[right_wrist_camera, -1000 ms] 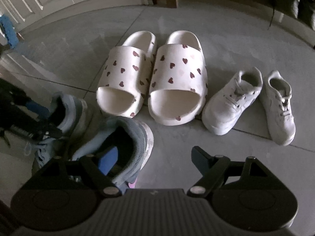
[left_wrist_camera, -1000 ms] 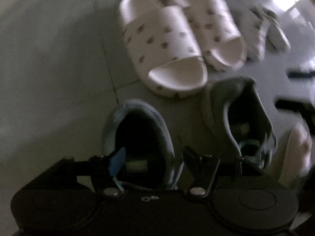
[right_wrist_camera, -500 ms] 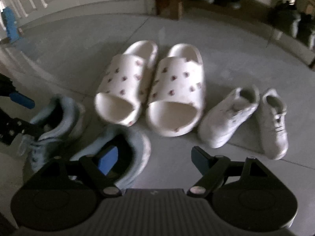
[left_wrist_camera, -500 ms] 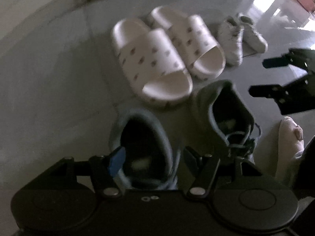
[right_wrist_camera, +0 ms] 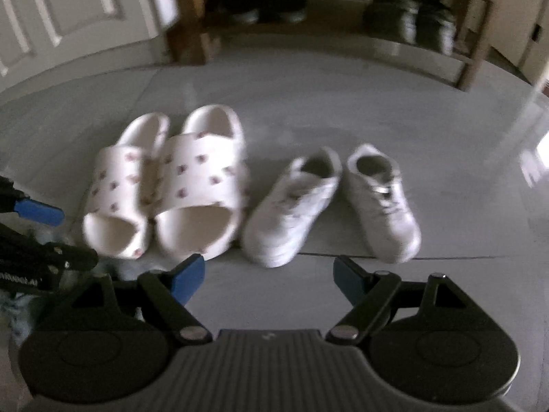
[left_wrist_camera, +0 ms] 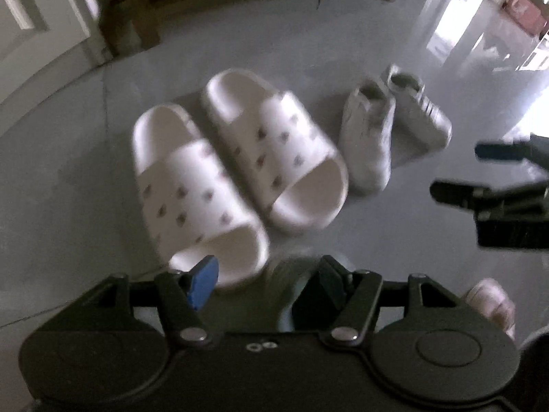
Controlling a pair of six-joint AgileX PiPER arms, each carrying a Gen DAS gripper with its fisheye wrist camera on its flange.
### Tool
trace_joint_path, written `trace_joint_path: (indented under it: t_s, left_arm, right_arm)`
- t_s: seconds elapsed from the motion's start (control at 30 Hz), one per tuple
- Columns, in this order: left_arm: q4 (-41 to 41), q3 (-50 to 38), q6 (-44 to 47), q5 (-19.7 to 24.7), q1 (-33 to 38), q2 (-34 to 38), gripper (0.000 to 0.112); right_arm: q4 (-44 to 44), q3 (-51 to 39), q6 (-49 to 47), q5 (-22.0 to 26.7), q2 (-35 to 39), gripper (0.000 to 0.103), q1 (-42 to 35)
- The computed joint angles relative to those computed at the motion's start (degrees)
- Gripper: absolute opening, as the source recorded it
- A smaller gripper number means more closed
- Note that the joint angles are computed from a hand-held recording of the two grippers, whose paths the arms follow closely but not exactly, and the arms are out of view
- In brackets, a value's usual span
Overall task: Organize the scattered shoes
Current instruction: 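Move the right tool to the white sneakers and grasp both heels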
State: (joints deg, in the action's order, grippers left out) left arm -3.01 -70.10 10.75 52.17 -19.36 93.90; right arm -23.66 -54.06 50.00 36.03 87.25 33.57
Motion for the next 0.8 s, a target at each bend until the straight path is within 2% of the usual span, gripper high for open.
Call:
trace_joint_path:
  t_s: [0.17, 0.23, 0.3, 0.43, 0.57, 0.73, 0.8]
  left_arm:
    - [2.52, -5.83, -4.94, -1.34, -5.67, 4.79, 0.065]
    - [2.83, -8.47, -7.81, -0.24, -7.55, 6.74, 0.065]
    - [3.45, -9.68, -10.16, 0.57, -9.09, 7.72, 0.065]
    - [8.25, -10.45, -16.34, -0.32, -11.55, 9.47, 0.065]
    - [8.80, -13.59, -21.63, 1.36, -11.63, 12.44, 0.065]
    - [12.92, -16.01, -25.26, 4.44, -13.09, 14.58, 0.065]
    - [12.78, -15.76, -25.24, 6.44, -13.19, 14.07, 0.065]
  right_arm:
    - [-4.60, 3.90, 5.05, -1.31, -3.05, 0.084, -4.70]
    - [-7.08, 5.52, 7.18, -4.03, -3.95, 0.084, -5.98]
    - [-13.78, 7.02, 12.61, -8.49, -3.45, 0.084, -8.19]
    - [-15.69, 6.41, 10.60, -13.52, 0.46, 0.084, -12.30]
    - [-14.90, 6.69, 4.29, -19.21, 3.48, 0.084, -15.76]
    - [-26.09, 6.19, 9.66, -28.01, 7.74, 0.084, -18.98]
    - [-26.55, 3.50, 10.71, -28.75, 10.74, 0.084, -19.55]
